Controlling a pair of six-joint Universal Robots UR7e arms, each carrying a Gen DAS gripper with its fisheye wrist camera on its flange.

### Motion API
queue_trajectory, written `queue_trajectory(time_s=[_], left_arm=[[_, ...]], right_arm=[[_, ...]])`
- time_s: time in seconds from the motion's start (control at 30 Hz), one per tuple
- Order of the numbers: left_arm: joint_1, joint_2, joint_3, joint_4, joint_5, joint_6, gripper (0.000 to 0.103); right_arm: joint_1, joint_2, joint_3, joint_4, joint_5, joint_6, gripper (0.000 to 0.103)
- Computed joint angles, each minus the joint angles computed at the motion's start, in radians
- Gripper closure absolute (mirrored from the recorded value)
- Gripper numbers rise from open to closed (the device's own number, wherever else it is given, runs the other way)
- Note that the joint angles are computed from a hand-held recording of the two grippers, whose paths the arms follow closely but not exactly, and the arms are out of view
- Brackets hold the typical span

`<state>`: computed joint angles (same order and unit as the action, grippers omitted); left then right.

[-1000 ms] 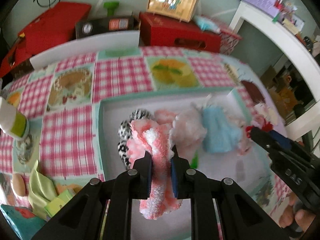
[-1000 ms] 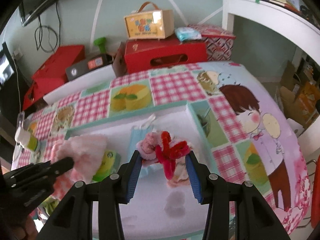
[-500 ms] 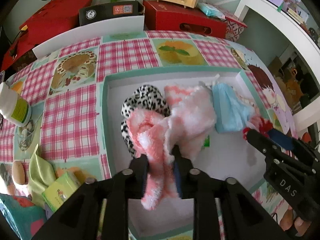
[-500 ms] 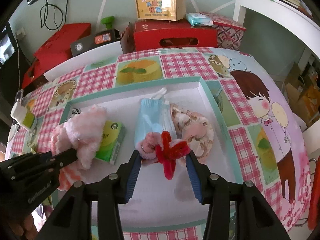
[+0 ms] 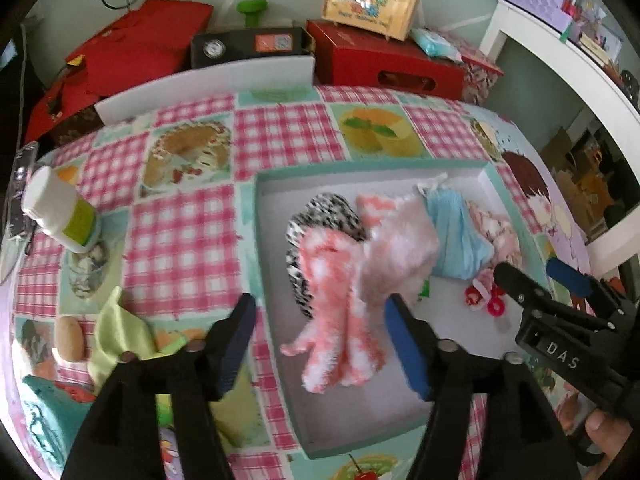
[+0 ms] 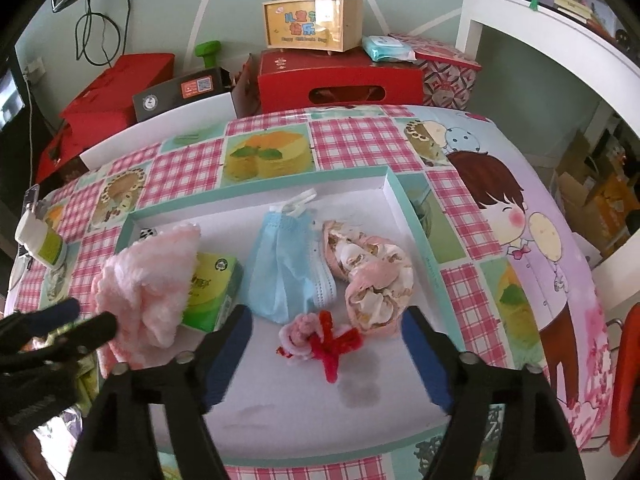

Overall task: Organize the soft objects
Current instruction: 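Open both grippers to release the towel and hair tie, then withdraw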

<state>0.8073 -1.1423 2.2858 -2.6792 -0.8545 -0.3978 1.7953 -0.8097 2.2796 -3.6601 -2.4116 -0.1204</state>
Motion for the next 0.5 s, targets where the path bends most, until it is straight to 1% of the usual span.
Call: queue_trajectory(time_s=[0.03, 0.1, 0.2, 0.23, 0.3, 0.5], left_arm=[[0.000, -0.006, 0.002, -0.005, 0.011, -0.001, 0.027], [0.005, -0.013, 0.005, -0.021, 0.032, -0.001, 0.024], [0.020, -0.008, 0.012, -0.057, 0.076, -0.012, 0.011], [0.023, -0.006, 0.014, -0.064, 0.094, -0.013, 0.007], [0.033, -0.003, 0.012, -0.062, 0.113, -0.013, 0.006], [0.047, 0.003, 0.013, -0.077, 0.105, -0.009, 0.006]], right_arm=[[-0.001, 0.002, -0.003, 0.001, -0.003, 0.000, 0.017], [-0.001, 0.007, -0.008, 0.000, -0.007, -0.006, 0.014], [0.000, 0.029, -0.017, -0.044, -0.024, -0.028, 0.000], [0.000, 0.031, -0.017, -0.058, -0.023, -0.030, 0.000], [-0.002, 0.028, -0.016, -0.066, -0.020, -0.029, 0.000], [-0.007, 0.029, -0.020, -0.039, -0.028, -0.007, 0.000]])
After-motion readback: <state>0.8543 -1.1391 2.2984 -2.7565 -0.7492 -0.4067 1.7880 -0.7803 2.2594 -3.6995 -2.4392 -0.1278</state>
